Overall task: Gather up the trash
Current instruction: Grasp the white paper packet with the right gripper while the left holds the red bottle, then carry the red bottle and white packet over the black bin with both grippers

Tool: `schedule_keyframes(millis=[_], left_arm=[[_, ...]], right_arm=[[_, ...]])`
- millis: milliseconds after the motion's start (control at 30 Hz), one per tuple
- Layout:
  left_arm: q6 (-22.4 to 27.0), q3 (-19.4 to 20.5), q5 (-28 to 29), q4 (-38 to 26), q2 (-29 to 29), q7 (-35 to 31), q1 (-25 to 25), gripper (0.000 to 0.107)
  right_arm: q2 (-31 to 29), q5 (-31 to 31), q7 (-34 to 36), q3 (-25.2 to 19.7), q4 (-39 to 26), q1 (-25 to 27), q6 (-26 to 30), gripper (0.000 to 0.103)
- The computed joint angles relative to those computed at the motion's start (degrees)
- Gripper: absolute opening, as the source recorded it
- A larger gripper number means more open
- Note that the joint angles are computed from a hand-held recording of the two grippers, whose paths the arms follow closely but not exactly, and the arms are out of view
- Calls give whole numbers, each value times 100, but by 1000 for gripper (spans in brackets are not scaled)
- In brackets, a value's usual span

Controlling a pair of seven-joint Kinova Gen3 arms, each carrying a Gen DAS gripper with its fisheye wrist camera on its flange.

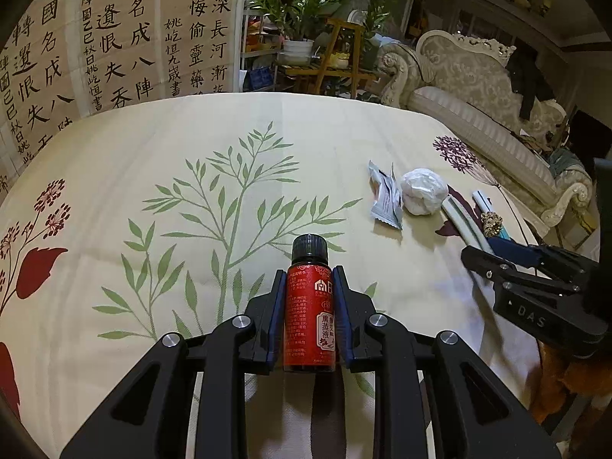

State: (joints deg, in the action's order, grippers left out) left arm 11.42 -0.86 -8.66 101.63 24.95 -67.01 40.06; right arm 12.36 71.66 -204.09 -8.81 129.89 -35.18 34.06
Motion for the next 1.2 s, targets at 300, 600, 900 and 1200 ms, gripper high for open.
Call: schedule_keyframes(millis=[300, 600, 900, 1200], left_arm=[[-170, 25, 94, 140, -75, -64, -53, 25], [-354, -497, 19, 301, -224, 215, 456, 25], [-478, -707, -66, 239, -246, 377, 988, 25], [-341, -521, -156, -252, -30, 343, 1424, 25]], right_arm=[[-65, 68, -388, -89, 85, -162, 170, 34], [-462, 167, -1094, -428, 436, -398, 680, 34], [-991, -156, -1676, -767, 956, -509, 1313, 34], [-1494, -658, -2159, -1060, 1549, -540, 1927, 34]])
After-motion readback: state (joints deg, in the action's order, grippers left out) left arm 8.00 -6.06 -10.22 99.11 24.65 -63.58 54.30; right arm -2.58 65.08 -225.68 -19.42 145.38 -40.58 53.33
